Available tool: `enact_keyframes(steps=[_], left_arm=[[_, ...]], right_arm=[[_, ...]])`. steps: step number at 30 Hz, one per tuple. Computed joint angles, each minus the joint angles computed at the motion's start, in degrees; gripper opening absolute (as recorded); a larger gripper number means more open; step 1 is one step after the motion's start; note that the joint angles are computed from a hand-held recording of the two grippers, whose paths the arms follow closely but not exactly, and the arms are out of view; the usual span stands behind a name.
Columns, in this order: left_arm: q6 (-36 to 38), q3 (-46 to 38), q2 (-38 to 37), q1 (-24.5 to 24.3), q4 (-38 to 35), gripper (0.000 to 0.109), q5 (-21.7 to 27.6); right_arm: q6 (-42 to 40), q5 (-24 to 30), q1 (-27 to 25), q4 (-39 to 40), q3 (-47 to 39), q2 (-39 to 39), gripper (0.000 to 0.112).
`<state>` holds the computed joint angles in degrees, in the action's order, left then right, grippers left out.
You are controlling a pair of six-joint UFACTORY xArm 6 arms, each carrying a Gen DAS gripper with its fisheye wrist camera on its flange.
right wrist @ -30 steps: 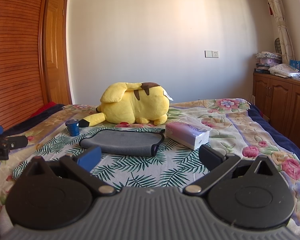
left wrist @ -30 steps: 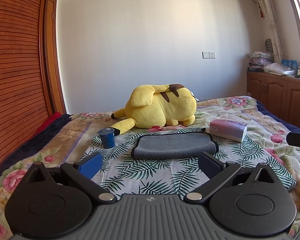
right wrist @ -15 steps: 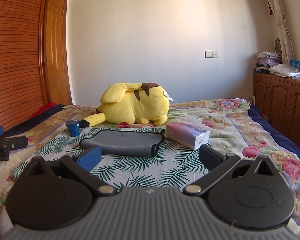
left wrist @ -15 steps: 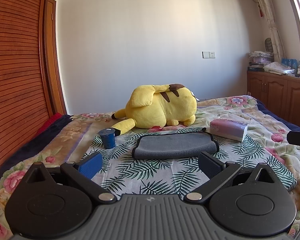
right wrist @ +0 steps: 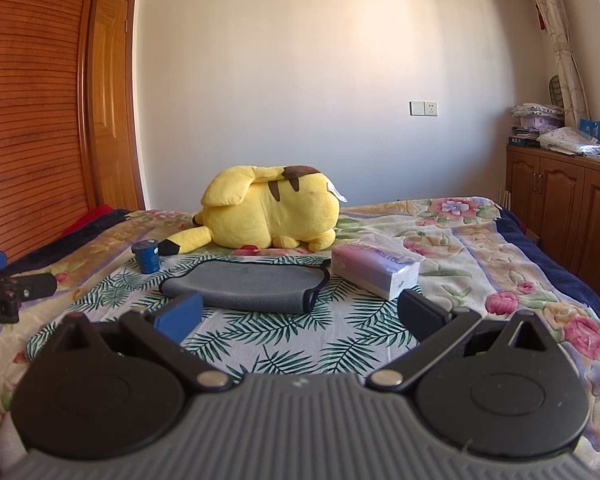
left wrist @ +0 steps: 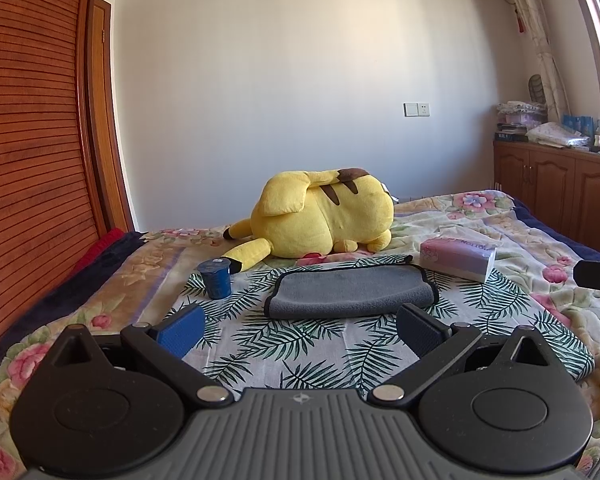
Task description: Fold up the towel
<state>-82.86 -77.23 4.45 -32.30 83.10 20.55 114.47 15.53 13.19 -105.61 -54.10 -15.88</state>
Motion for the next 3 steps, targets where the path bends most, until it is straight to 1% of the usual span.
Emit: enact_keyframes(steps=[3], left_arm=[[-0.1,0.1,-0.1,-0.1,0.1,0.087,0.1]], right_arm=[[0.1,0.0,0.0,0.0,0.0,0.0,0.103]])
